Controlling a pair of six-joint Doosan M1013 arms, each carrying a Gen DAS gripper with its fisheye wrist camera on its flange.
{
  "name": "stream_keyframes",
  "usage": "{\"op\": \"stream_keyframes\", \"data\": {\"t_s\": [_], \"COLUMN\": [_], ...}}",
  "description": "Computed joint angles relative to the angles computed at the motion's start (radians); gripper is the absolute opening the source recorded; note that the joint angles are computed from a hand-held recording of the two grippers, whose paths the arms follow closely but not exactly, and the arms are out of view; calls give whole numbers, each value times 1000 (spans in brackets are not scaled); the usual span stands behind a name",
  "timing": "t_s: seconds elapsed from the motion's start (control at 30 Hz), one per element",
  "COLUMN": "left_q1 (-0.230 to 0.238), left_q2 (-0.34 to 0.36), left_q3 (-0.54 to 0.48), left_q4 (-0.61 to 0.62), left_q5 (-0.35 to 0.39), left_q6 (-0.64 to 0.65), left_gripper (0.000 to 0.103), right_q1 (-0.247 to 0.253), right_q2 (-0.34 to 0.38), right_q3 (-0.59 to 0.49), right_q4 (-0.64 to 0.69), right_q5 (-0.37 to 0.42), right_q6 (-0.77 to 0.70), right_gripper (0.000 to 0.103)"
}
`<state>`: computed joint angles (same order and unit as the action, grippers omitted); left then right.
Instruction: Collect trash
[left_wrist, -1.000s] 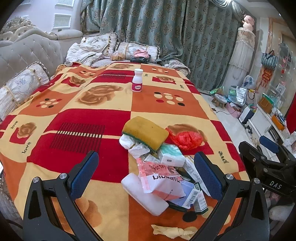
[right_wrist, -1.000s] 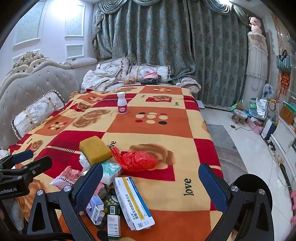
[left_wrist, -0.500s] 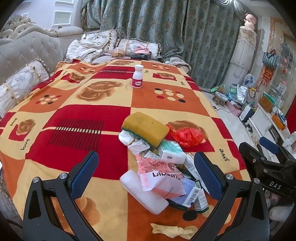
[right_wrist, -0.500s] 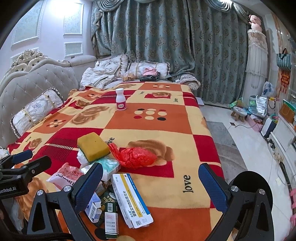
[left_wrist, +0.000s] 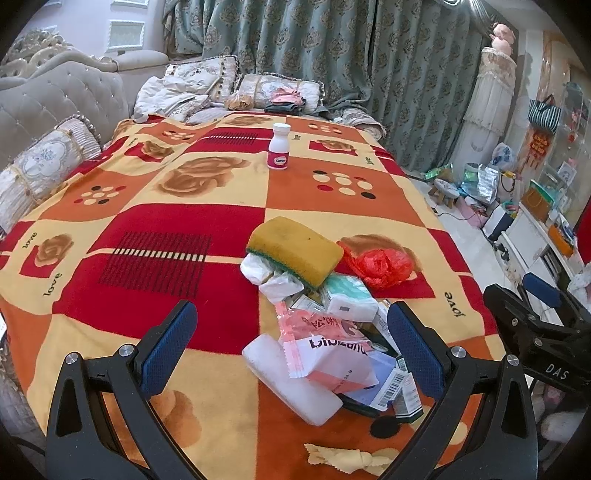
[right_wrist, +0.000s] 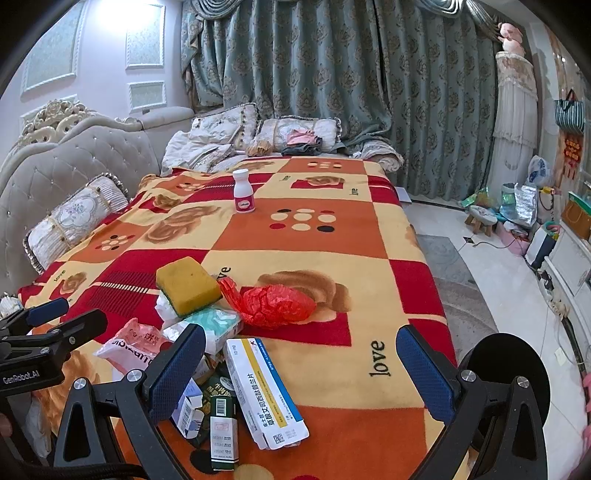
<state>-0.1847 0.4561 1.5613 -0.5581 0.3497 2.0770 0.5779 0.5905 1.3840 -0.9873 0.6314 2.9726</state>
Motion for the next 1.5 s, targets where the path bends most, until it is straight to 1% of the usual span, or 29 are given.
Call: {"op": "stream_keyframes", "data": {"t_s": [0.3,1.0,1.1,1.37,1.47,1.5], "left_q1": [1,2,3,9,19,22], "left_q2": [2,14,15,19,18,17], "left_q3": [1,-4,-5,-10,-9,-9], "left_q4": [17,103,109,133,126,125], "left_q5": [1,16,17,34,54,63], "left_q6": [-14,-101,-108,-124,-105,-97], "left_gripper": [102,102,102,102,102,102], "right_q1": [0,-10,-15,-19,-26,-32], "right_q2": [5,3,2,9,8,7], "right_q3": [-3,11,14,10,21,28], "right_q4": [23,96,131,197,248,282], "right_q5": [8,-15,-29,-32,-65,-90], "right_q6": [-25,-76,-98,-179,-230,-257], "right_gripper": [102,102,102,102,102,102]}}
